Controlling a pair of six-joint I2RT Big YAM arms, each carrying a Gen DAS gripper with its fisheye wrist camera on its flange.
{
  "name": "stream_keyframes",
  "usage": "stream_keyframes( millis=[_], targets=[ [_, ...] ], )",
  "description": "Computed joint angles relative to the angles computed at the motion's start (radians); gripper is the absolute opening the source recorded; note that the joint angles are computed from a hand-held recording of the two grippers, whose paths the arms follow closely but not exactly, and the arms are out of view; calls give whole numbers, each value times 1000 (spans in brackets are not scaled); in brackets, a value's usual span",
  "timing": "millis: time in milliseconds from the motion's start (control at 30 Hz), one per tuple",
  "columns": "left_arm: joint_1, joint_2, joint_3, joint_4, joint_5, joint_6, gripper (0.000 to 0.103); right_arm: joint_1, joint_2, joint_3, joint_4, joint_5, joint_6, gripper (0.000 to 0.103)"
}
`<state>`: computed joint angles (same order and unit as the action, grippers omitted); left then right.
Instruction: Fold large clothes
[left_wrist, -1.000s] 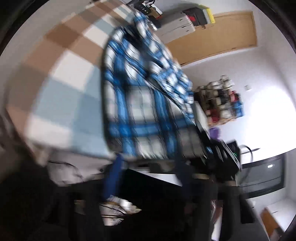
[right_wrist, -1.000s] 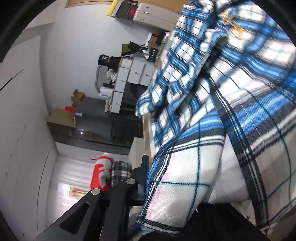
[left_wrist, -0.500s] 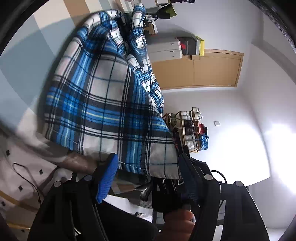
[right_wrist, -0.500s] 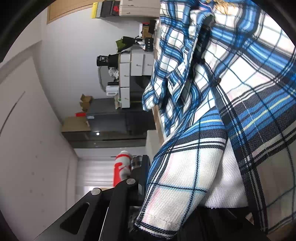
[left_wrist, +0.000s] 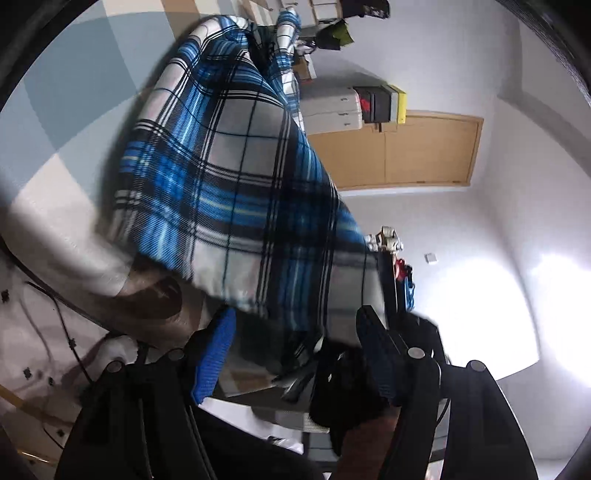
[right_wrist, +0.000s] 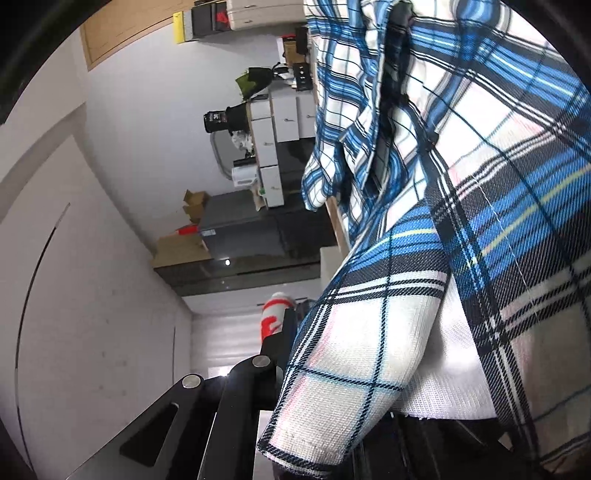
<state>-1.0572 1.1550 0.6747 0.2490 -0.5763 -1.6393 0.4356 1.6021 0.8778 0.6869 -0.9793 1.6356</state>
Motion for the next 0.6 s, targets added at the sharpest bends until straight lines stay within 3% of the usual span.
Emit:
stream_keyframes(
  millis=[33,100,133,200,267,400,533,600],
  targets=[
    [12,9,1,23,25,5,64,-1,9,-1,25,-6,24,7],
    [35,27,6,57,61,11,75,-3,19,2,52,-15,50,7],
    [43,34,-6,106,82,11,81,-3,20,3,52,-14,51,7],
    [59,49,-14,176,106,11,82,-3,25,3,72,-22,64,7],
    [59,43,-7,148,93,8,85,-5,35,-4,113,-20,90,7],
    [59,49,1,138,77,-7,88,-12,41,-6,121,-22,102,7],
    [63,25,18,58,52,1,88,-13,38,-9,125,-20,98,7],
    [48,6,13,24,-17,-21,88,-15,26,-13,94,-20,66,7]
  ],
)
